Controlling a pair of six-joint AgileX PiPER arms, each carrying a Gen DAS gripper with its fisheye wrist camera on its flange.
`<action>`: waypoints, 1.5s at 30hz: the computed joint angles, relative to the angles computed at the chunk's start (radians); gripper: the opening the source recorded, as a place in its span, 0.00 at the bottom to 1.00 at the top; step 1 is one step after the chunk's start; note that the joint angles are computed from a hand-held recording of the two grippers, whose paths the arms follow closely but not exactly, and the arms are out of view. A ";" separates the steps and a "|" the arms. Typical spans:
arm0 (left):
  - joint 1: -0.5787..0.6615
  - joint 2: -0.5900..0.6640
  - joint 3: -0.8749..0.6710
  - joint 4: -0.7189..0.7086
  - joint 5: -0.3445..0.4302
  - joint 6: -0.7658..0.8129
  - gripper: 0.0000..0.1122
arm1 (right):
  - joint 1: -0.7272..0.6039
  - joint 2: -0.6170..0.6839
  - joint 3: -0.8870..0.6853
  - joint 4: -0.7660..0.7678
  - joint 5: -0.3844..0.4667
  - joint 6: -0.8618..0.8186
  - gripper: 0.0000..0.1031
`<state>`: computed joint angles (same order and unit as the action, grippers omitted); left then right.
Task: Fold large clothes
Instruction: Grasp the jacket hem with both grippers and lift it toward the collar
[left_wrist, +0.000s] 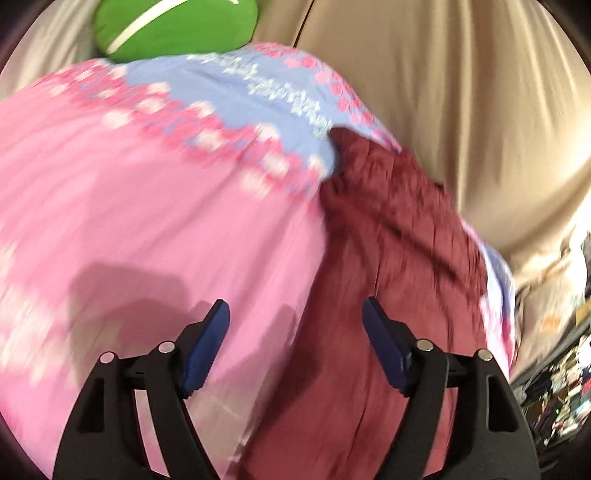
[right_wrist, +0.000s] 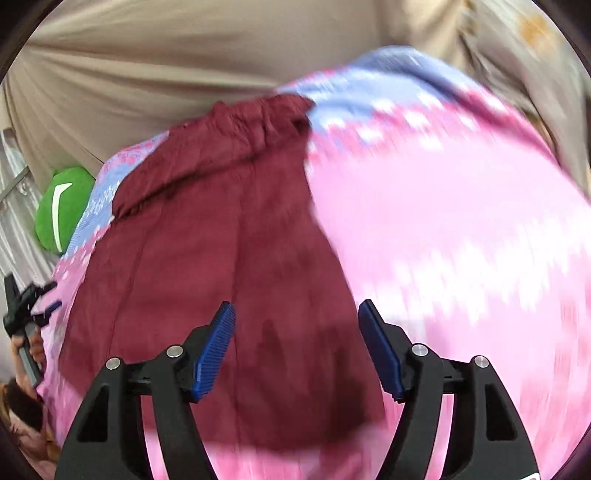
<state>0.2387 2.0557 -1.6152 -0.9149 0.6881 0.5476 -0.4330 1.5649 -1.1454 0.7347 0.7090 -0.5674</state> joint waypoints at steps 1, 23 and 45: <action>0.013 -0.041 0.078 -0.023 0.003 0.047 0.64 | -0.036 -0.043 0.072 0.045 0.020 -0.046 0.66; -0.061 -0.183 0.390 -0.161 0.029 0.230 0.18 | -0.062 -0.043 0.286 0.510 -0.011 -0.250 0.38; 0.253 -0.804 0.665 -0.586 0.323 0.616 0.04 | -0.490 -0.654 0.486 0.972 0.416 -0.646 0.02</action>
